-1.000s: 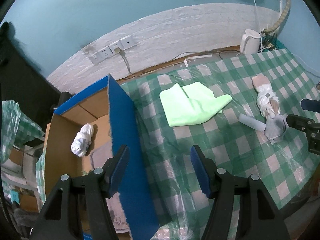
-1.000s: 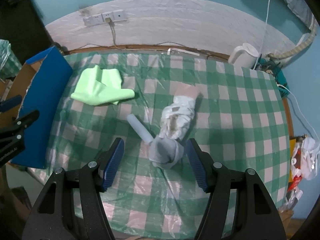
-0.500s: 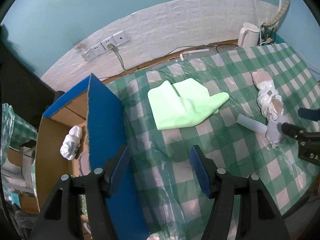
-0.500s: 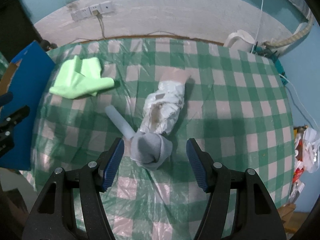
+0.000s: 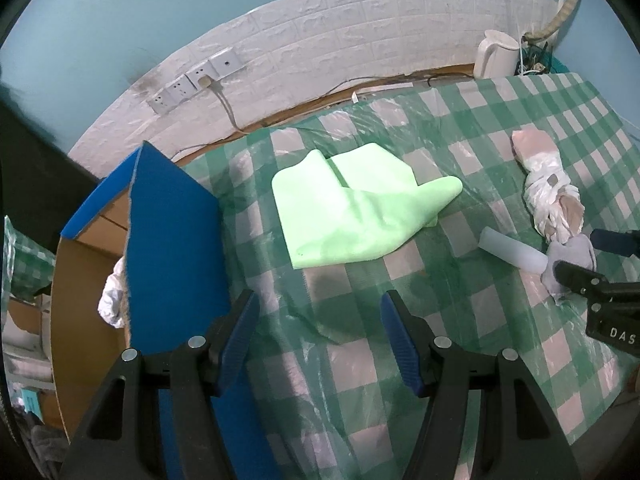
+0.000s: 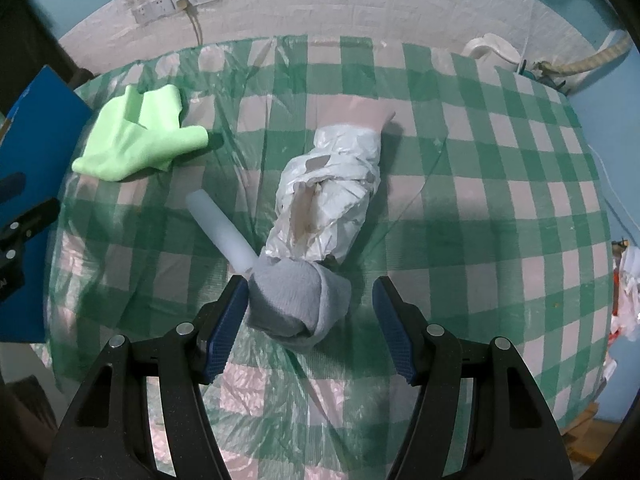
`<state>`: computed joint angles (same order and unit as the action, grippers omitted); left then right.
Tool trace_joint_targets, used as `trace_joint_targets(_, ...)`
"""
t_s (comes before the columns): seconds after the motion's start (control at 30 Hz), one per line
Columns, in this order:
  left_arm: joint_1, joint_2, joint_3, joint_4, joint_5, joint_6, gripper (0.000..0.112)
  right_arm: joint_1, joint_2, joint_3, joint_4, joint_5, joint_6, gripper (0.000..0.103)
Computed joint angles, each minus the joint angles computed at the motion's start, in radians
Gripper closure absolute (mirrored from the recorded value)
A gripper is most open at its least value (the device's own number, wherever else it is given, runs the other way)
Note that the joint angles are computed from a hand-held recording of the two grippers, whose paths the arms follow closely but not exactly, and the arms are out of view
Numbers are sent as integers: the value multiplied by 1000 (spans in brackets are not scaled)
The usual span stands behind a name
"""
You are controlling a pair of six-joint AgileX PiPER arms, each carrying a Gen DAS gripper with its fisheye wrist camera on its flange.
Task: Organize soft objects
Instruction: 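Grasp the grey knit sock with right tool while left tool nears the green foam, then close left tool on the light green foam piece and lift it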
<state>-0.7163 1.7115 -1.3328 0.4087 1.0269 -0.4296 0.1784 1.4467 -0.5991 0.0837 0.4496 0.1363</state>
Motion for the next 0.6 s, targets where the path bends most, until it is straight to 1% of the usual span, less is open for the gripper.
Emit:
trace_joint_targets(0.23,22,50,-35,-30,-16,19,47,-20,65,-14,83,-27,-104,38)
trace_joint_targets(0.27,25,62,-44,-33,-18,22,47,-22,70,-17,93,-26,-120,45)
trace_joint_targets(0.3,27,73,-54,-36,-19,23,47,-21,72,-18,102,-25,-136,58)
trace_joint_targets(0.33,29,82,-61,-40,-21,27,47,-26,73,-21,122,-23,-164,59)
trace_joint_targets(0.4,34,102,-79,-50,-27,32,47,-31,69,-31,119,-8,-177,71)
trace_joint_targets(0.47,39,124,-103,-69,-33,45,47,-35,49,-32,121,4,-184,72)
trace_joint_targets(0.6,42,160,-140,-105,-41,76,47,-68,4,-37,174,27,-240,73)
